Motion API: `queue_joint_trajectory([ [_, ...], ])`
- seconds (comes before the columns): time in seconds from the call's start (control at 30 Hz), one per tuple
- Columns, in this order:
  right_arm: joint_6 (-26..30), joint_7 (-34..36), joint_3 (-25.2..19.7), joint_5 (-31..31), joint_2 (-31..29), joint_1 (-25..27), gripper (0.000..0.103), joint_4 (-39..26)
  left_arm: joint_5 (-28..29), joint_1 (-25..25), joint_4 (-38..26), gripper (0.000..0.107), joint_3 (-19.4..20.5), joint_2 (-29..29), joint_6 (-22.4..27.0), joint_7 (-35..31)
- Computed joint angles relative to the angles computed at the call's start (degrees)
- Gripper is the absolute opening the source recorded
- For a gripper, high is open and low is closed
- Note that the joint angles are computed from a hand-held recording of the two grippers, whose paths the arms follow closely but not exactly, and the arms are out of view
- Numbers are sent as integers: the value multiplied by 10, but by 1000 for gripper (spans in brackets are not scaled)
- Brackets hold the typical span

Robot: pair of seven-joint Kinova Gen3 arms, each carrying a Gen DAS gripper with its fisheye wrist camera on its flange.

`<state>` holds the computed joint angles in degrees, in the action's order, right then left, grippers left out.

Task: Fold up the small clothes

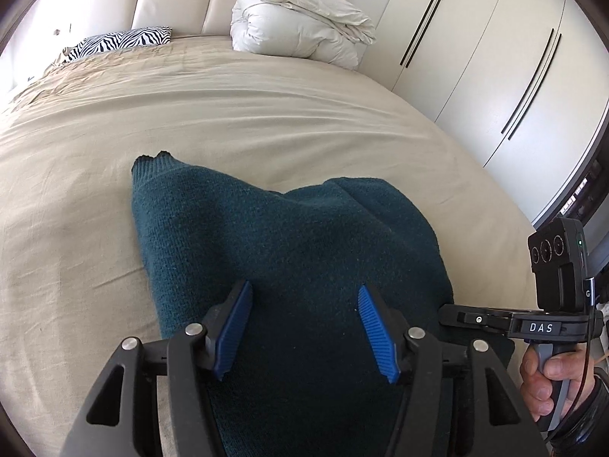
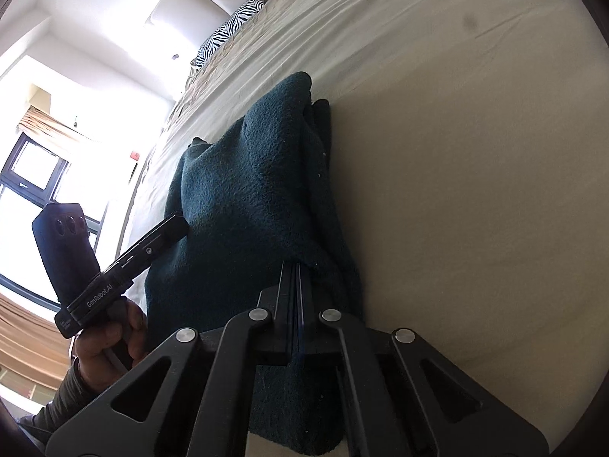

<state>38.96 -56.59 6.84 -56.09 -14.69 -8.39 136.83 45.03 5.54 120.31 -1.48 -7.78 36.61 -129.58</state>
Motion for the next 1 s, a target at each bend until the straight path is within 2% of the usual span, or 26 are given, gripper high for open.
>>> queue_joint_trajectory([
  [0.07, -12, -9, -6, 10, 9, -10, 0, -9, -10, 1, 2, 60, 3, -5, 0, 1],
  [0.13, 3, -46, -36, 36, 0, 13, 0, -20, -11, 1, 9, 60, -4, -20, 9, 0],
  [0.17, 15, -69, -49, 55, -13, 26, 0, -26, -5, -6, 9, 60, -8, -26, 17, 1],
  [0.2, 29, -92, -51, 75, -32, 31, 4, -31, 10, -3, 11, 60, -23, -29, 23, -3],
  [0.27, 29, -122, -45, 93, -82, 11, 5, -29, 11, 4, 8, 60, -32, -31, 22, 15],
  [0.33, 26, -146, -33, 98, -115, -23, 5, -22, -25, -6, 4, 60, 0, -27, 10, 39],
  [0.37, 26, -169, -43, 112, -117, -35, 5, -22, -48, -16, 6, 59, 26, -26, -3, 47],
  [0.43, 16, -186, -65, 141, -100, -43, 5, -13, -86, -9, 14, 59, 47, -30, -31, 66],
  [0.47, 2, -184, -60, 141, -94, -52, 5, 1, -90, 1, 17, 59, 41, -30, -37, 67],
  [0.53, -24, -169, -18, 115, -109, -89, 4, 30, -78, 27, 16, 59, 5, -26, -29, 54],
  [0.6, -15, -151, 10, 86, -116, -93, 4, 38, -77, 25, 8, 57, -6, -36, -7, 64],
  [0.7, -5, -172, -12, 99, -146, -79, 5, 23, -66, 25, 12, 58, -15, -62, 0, 67],
  [0.8, -11, -153, 12, 75, -170, -96, 5, 19, -93, 26, 26, 57, -4, -69, -21, 89],
  [0.83, -20, -147, 17, 66, -173, -105, 9, 19, -99, 33, 31, 57, -6, -61, -28, 94],
  [0.9, -33, -152, 18, 70, -160, -119, 24, 14, -119, 32, 50, 57, 18, -67, -66, 98],
  [0.93, -41, -162, 15, 76, -142, -125, 45, 14, -138, 31, 54, 57, 32, -69, -78, 113],
  [0.97, -53, -162, 11, 78, -121, -131, 54, 19, -154, 34, 52, 57, 37, -68, -82, 130],
  [1.0, -74, -153, 14, 78, -111, -144, 54, 25, -161, 41, 49, 57, 32, -69, -78, 138],
])
